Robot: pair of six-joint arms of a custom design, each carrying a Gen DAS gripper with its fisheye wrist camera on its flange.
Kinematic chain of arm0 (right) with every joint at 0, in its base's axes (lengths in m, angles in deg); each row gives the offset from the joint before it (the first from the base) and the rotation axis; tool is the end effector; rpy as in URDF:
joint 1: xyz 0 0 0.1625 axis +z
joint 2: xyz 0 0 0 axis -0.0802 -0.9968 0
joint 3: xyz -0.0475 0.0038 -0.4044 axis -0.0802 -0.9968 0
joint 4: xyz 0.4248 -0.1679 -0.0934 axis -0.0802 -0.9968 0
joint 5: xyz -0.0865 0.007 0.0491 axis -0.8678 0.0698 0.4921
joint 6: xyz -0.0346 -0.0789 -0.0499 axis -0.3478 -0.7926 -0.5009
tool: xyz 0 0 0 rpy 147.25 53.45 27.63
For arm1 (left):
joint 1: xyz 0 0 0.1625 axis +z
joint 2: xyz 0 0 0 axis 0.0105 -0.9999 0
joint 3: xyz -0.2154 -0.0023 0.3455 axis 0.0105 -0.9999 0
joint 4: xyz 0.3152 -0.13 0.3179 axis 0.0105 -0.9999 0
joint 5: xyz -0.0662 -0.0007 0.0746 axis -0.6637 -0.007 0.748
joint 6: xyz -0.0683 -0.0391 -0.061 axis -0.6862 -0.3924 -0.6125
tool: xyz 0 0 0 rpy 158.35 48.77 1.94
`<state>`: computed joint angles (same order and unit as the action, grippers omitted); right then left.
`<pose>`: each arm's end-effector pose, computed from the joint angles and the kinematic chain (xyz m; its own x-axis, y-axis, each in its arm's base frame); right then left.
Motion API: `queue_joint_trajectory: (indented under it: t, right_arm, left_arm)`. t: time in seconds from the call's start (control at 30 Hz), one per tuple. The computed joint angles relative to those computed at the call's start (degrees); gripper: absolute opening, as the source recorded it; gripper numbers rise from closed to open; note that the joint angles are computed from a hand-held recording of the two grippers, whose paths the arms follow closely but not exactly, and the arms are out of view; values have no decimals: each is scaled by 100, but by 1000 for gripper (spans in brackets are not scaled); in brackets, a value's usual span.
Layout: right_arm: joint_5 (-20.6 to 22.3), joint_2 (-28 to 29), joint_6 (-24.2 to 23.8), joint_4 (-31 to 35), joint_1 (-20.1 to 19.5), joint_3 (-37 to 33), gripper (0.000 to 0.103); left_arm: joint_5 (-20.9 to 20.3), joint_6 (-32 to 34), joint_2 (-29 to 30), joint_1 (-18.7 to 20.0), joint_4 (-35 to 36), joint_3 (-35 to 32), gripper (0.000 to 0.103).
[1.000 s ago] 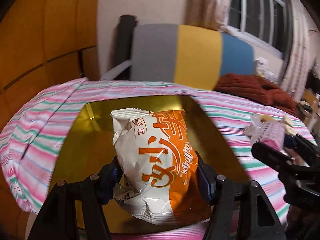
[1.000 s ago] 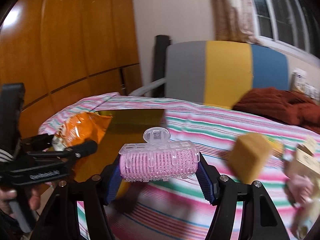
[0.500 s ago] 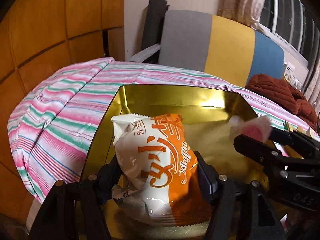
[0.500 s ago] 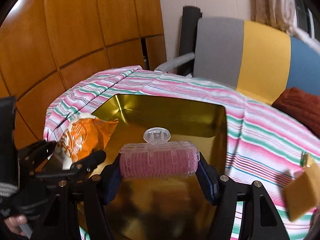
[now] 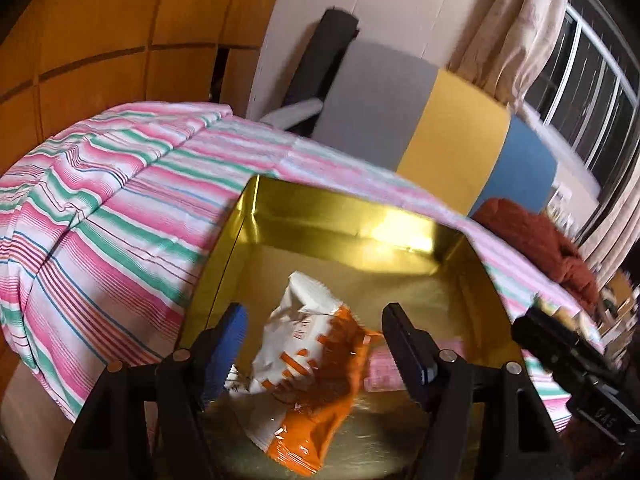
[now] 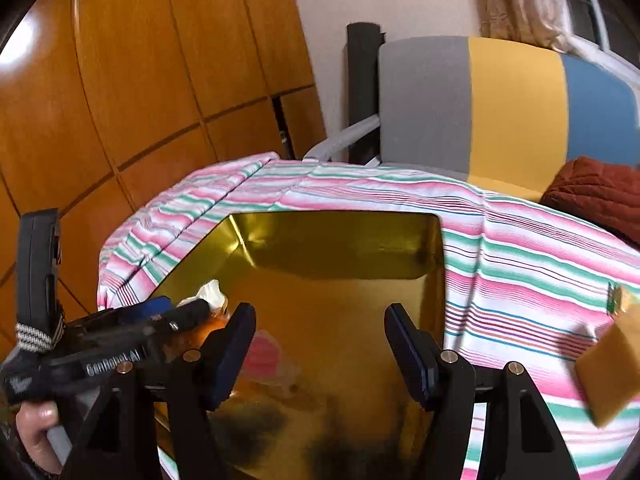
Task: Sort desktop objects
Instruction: 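Move both tools back toward the items on the table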
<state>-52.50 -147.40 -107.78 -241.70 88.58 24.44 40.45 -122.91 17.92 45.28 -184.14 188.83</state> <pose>0.0703 -0.6430 0.1867 -0.6907 -0.5912 0.4164 -0.7229 0.5786 -0.3777 -0.2288 -0.5551 0.0027 -0.8434 -0.3300 -0.4241 0.1889 0.5568 -0.8089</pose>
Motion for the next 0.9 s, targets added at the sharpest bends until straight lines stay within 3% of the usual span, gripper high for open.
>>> queue_joint_trajectory:
  t: [0.13,0.33,0.67,0.9]
  right_arm:
    - [331,-301,22,-243,-245,275,72]
    - [626,-805,158,-545,-753,613,75]
    - [786,-1621,518,-1223,-1798,896,77]
    - [1263,-1968,1131,-1724,-2473,801,80]
  left_arm:
    - [28,432,172,-238,-344,-19,71]
    - [-822,1284,601,-458,-621,-396,71]
    - [-2268,1719,1379,-538,400,-1528,71]
    - [-2617,2154,2017,-545,1122,-2797,71]
